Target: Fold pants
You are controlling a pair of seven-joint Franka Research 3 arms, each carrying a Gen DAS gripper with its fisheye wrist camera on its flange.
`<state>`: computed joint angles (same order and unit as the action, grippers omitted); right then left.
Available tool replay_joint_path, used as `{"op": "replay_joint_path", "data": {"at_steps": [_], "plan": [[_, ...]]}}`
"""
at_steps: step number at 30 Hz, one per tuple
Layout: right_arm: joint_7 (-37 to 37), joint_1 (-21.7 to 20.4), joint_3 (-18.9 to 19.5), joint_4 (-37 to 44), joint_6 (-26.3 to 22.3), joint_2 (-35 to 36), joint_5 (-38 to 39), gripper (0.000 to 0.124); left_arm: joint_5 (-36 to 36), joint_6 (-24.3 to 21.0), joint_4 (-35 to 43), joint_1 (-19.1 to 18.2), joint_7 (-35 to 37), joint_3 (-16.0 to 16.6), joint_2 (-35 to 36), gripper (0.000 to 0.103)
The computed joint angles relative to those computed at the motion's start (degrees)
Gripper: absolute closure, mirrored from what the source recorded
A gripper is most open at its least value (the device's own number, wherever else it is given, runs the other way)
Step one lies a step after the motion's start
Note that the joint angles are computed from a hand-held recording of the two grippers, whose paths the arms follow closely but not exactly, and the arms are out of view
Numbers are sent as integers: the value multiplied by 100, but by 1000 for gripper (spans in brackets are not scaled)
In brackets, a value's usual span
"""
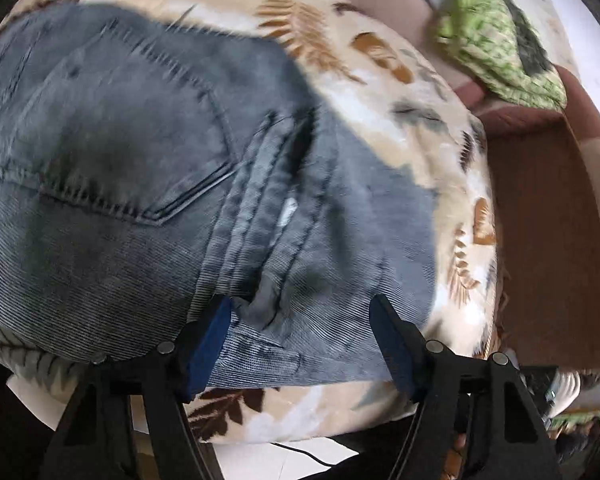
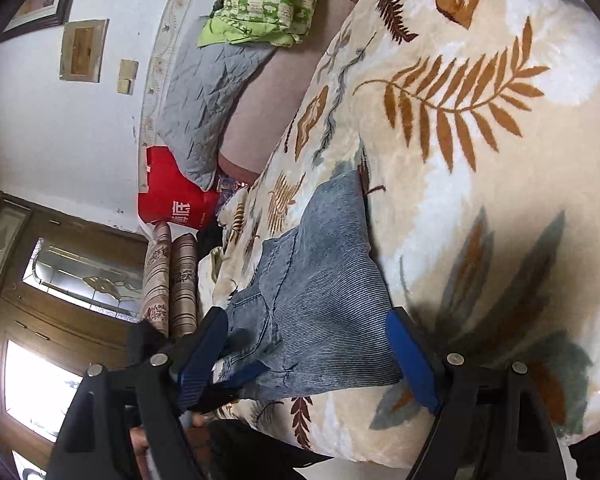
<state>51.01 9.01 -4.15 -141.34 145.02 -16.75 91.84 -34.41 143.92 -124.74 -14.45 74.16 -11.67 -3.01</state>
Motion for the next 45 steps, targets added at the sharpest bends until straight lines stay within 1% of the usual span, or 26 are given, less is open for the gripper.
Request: {"op": "replay_joint_path", "data": {"at_steps": [1,2,3,5,11,13,17,18,20,21,23,24,25,26,27,29,31,32,34,35,37,39,40,42,43,45], "plan": [[-13,-9,5,-5,13,-15,-6,40,159,84,-17,-5,-43,-24,1,42],[-26,-12,3,-18,33,-31,-4,40,376,94,0,-2,-116,-38,18,77],[-26,-11,-13,-33,30,-40,18,40,320,56,27,-3,-39,-24,52,87],[31,-19,-21,-47,45,-33,9,40,270,159,-85,8,-57,-19,-46,92],[-69,38,-3,-34,58,-192,-34,40,646,862,-880,-211,-192,32,-913,93],[-111,75,25,-7,59,-230,-89,40,986,946,-1088,-235,-567,16,-958,91],[101,155,42,95,-43,-156,-449,40,218,958,-1151,-491,-73,334,-741,86],[104,174,33,116,-98,-162,-489,40,254,841,-1084,-483,11,339,-746,83],[31,213,32,173,-106,-165,-452,40,376,774,-984,-465,156,305,-797,56],[0,235,-2,229,-200,-109,-376,40,609,809,-964,-422,102,246,-863,52],[-20,248,-89,347,-598,115,-310,38,1191,1000,-1010,-322,-174,115,-1064,51],[214,253,-150,484,-953,420,-579,37,1297,1112,-1020,-354,-190,122,-1110,51],[801,156,-35,594,-1042,662,-1103,38,1336,1232,-1039,-413,-146,159,-1183,51],[1090,34,86,592,-1128,828,-1226,40,1241,1387,-1019,-548,55,248,-1233,51],[977,74,7,531,-1141,795,-947,40,1101,1515,-988,-699,318,363,-1222,50],[1120,-3,28,591,-1188,713,-1087,40,954,1687,-824,-901,713,462,-1049,47],[1168,-35,75,670,-990,606,-1232,40,602,1549,-647,-1069,1258,578,-795,47],[1136,-52,54,792,-1030,615,-1307,40,667,1347,-529,-1037,1308,557,-594,47],[1183,-90,27,1092,-1047,726,-1411,40,1474,829,-297,-662,676,251,-203,48],[1231,-110,24,1260,-1037,814,-1468,40,1529,751,-275,-582,705,194,-13,53],[1175,-175,-50,1765,-1379,1228,-1331,40,1939,1136,-452,-458,586,8,-75,54],[1429,-328,-64,2384,-2013,1912,-1153,39,2230,1084,-438,-391,396,-85,-94,54],[1507,-401,2,2630,-2131,2192,-1237,39,2314,1092,-442,-376,360,-111,-89,54],[2032,-436,128,3372,-2028,3022,-1960,40,2361,1165,-474,-366,401,-135,-83,54],[2268,-499,166,3545,-2080,3264,-2021,40,2357,1186,-469,-366,439,-140,-58,54],[2328,-712,348,3487,-2014,3255,-1612,40,2191,1217,-534,-374,634,-124,-122,54]]}}
